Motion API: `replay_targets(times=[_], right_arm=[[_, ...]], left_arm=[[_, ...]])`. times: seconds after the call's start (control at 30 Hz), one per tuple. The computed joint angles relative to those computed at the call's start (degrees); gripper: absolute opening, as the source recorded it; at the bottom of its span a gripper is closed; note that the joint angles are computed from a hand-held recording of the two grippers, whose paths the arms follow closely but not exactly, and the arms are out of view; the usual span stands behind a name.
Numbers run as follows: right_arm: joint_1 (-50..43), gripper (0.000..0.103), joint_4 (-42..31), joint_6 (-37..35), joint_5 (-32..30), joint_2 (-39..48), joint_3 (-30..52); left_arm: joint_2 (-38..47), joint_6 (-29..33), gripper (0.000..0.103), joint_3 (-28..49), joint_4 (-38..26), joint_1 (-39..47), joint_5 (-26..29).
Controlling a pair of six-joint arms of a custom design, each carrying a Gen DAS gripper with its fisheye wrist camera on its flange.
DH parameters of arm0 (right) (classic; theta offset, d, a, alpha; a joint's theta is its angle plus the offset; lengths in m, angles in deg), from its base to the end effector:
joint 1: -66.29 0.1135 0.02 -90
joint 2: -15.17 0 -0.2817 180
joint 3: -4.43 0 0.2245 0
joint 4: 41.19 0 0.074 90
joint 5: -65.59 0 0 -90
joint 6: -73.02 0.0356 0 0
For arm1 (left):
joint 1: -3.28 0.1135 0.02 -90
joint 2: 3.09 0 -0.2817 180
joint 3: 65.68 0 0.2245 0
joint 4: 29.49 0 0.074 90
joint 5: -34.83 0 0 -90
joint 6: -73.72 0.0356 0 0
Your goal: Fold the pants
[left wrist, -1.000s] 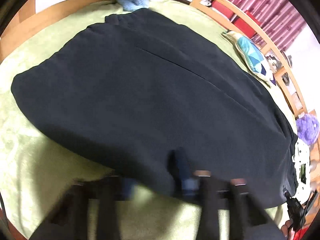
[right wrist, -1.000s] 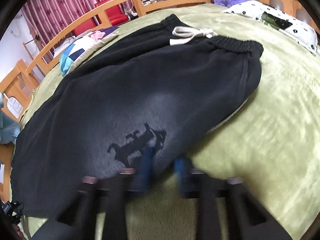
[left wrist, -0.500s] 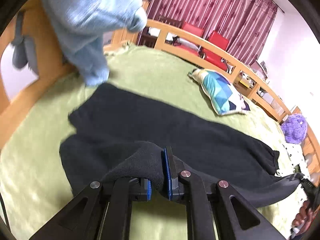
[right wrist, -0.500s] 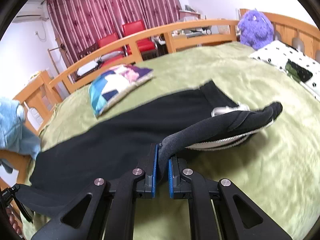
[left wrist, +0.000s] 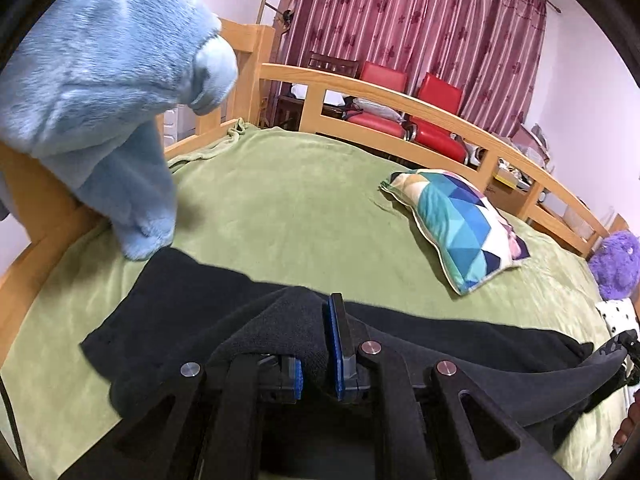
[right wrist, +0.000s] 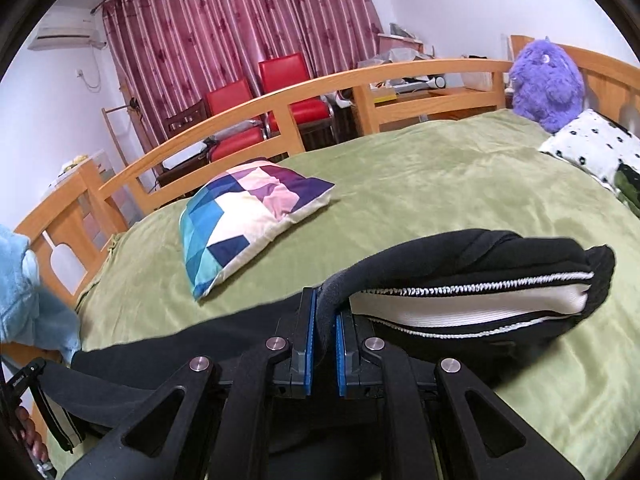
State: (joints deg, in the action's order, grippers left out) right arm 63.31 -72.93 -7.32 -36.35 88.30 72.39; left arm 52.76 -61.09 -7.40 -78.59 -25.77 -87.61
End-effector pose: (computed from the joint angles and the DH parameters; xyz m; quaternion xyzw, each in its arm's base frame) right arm 0.2489 -0.0056 0.2975 0.0517 0.8894 0.1188 0.4383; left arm 0.1470 -0.0598 0.2805 -0.2245 0.8698 -0.0055 0.4393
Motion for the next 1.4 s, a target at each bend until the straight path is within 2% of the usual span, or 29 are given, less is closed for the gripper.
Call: replay_targets(times=[0.17,0.23,0.27,0.33,0.37,0.43,0.5,0.57,0.7,0.83,0.9,0.97,1.03,1.13,1.23,1.4], right_arm=[[2.8,0.009,6.0,1.8,1.6,12.0,3.1],[3.8,0.018,6.7,1.9,1.7,16.0,4.0],[4.4,0.028,7.0,1.8,2.0,18.2,4.6],[5.5,0.040,6.7,0.6,3.1,20.4,4.4],[5.9,0.040,7.0,0.1,3.6,20.5,3.3],[6.4,0.041,7.8,-1.2,3.8,19.0,0.3],[6.7,0.045,8.4,-2.9,4.2,16.0,-3.4],[6.3,0.048,8.8,-4.5,5.4,12.0,-7.9],[2.1,0.048,4.9,-6.6,2.2,3.1,-15.7],[-5.9,0.048,-1.4,-10.8,-3.7,-5.7,-21.5],[-11.2,0.048,-5.4,-15.0,-5.9,-9.6,-23.3],[-16.7,0.049,-8.6,-19.0,-8.6,-12.0,-24.1],[-21.7,0.050,-10.5,-22.4,-10.9,-12.8,-24.4],[-27.1,0.056,-10.0,-25.4,-13.3,-11.2,-24.9],[-27.6,0.058,-5.7,-24.2,-13.3,-6.1,-25.1],[-23.6,0.059,5.9,-18.6,-12.7,7.0,-24.8]], left_arm=[[7.4,3.7,0.011,-1.6,8.7,6.3,4.3],[10.1,4.4,0.014,-2.6,11.3,8.4,8.0],[11.7,4.4,0.014,-2.9,12.3,8.8,9.0],[14.7,4.2,0.025,-2.4,12.4,7.7,8.9],[15.4,4.2,0.030,-2.2,12.3,6.6,8.2],[15.4,3.4,0.054,-1.8,11.2,4.4,7.4],[13.8,1.5,0.065,-1.6,8.8,0.4,4.5],[11.7,-1.1,0.065,-1.1,4.7,-4.4,0.7],[7.2,-10.5,0.068,-0.4,-5.6,-13.3,-2.8],[4.9,-27.3,0.070,-0.4,-17.5,-26.8,-7.2],[4.6,-36.1,0.070,-1.5,-20.6,-33.8,-7.5],[6.1,-43.1,0.070,-3.5,-20.8,-39.5,-7.0],[7.4,-45.3,0.070,-5.7,-18.3,-41.4,-5.5],[8.2,-44.1,0.070,-11.4,-8.6,-40.5,-2.2],[8.8,-40.0,0.070,-17.5,4.0,-36.9,0.4],[12.7,-32.5,0.070,-24.5,21.5,-27.4,6.3]])
